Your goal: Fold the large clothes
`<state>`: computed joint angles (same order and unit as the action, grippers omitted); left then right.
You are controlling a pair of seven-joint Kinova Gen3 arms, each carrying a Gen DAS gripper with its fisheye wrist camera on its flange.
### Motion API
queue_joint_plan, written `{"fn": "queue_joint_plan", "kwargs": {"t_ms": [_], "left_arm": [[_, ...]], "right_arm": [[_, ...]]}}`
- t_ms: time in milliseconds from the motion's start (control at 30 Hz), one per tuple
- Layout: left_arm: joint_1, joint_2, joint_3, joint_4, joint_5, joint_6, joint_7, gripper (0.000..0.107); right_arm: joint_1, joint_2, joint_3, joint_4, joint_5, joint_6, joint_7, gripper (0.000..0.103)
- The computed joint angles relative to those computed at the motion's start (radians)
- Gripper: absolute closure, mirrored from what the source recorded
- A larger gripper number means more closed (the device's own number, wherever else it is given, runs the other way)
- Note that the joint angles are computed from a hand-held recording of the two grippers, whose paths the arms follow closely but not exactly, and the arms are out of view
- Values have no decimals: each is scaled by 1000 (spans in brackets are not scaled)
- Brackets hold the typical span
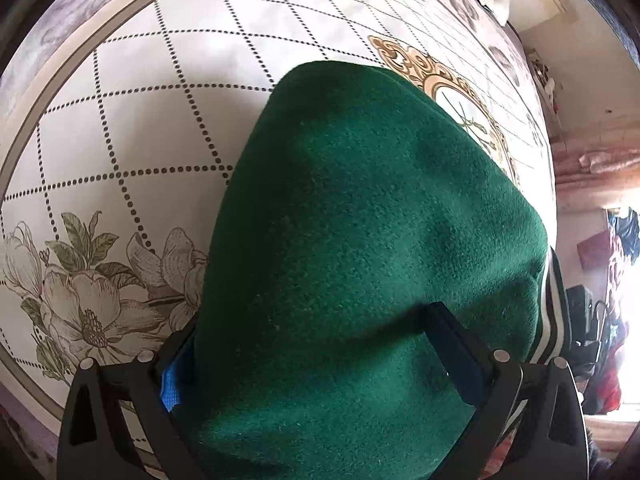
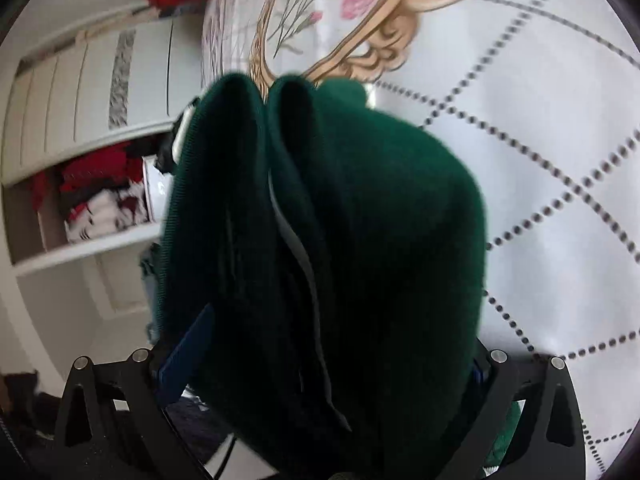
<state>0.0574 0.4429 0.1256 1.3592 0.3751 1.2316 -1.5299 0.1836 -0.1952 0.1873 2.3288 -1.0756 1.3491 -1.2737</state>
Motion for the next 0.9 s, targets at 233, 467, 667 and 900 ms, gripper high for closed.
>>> {"fn": "queue_joint_plan", "kwargs": {"t_ms": [233,467,667,900], "left_arm": [[15,15,5,-21,-7,-8,-2,4],[53,48,4,-80,-56,27,18,4],[76,61,0,-107,-86,45,54,4],[79,73,4,-128,-88,63,63,4]], "right_arm": [[41,-51,67,49,-41,40,75,0],[137,-193,110,127,-26,33,30,0],[99,-293,91,104,6,-31,-58,0],[114,-498,186,63,157,8,-217,0]]}}
